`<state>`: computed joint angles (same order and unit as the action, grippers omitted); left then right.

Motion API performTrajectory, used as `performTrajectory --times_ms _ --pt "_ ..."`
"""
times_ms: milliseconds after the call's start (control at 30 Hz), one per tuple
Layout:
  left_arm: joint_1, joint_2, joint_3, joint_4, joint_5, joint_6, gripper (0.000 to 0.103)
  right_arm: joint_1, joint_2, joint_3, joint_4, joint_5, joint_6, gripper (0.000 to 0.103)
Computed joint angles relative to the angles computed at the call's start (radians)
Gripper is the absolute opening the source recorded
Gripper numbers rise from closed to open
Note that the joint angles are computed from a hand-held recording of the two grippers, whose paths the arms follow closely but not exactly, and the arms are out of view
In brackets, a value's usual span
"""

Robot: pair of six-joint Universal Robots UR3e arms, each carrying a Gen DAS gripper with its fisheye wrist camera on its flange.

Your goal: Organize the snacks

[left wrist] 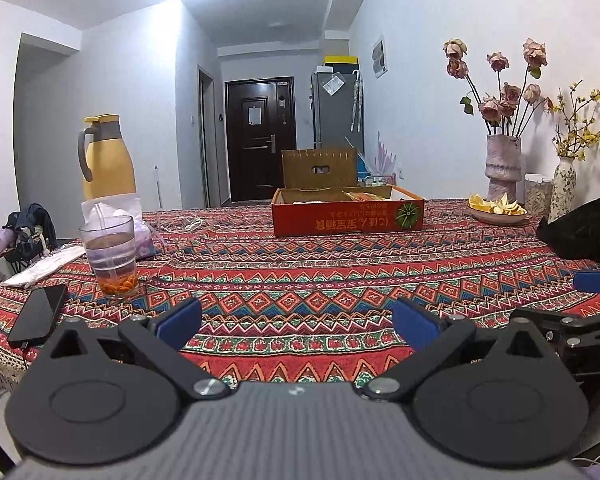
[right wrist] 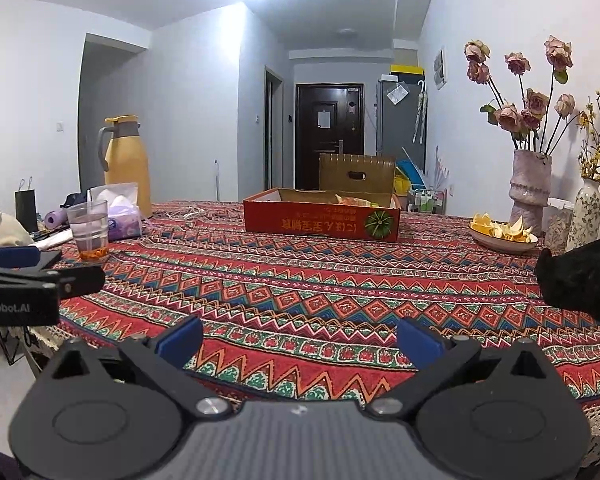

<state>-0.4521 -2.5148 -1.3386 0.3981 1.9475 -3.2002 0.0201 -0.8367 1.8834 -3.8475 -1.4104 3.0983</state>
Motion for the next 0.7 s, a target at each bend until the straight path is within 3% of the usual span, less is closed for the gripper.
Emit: performTrajectory --times_ms 700 --pt "0.004 0.003 -0.007 -0.003 -0.004 -0.007 0.103 -0.009 0.001 0.006 -0.011 0.011 0.011 0.103"
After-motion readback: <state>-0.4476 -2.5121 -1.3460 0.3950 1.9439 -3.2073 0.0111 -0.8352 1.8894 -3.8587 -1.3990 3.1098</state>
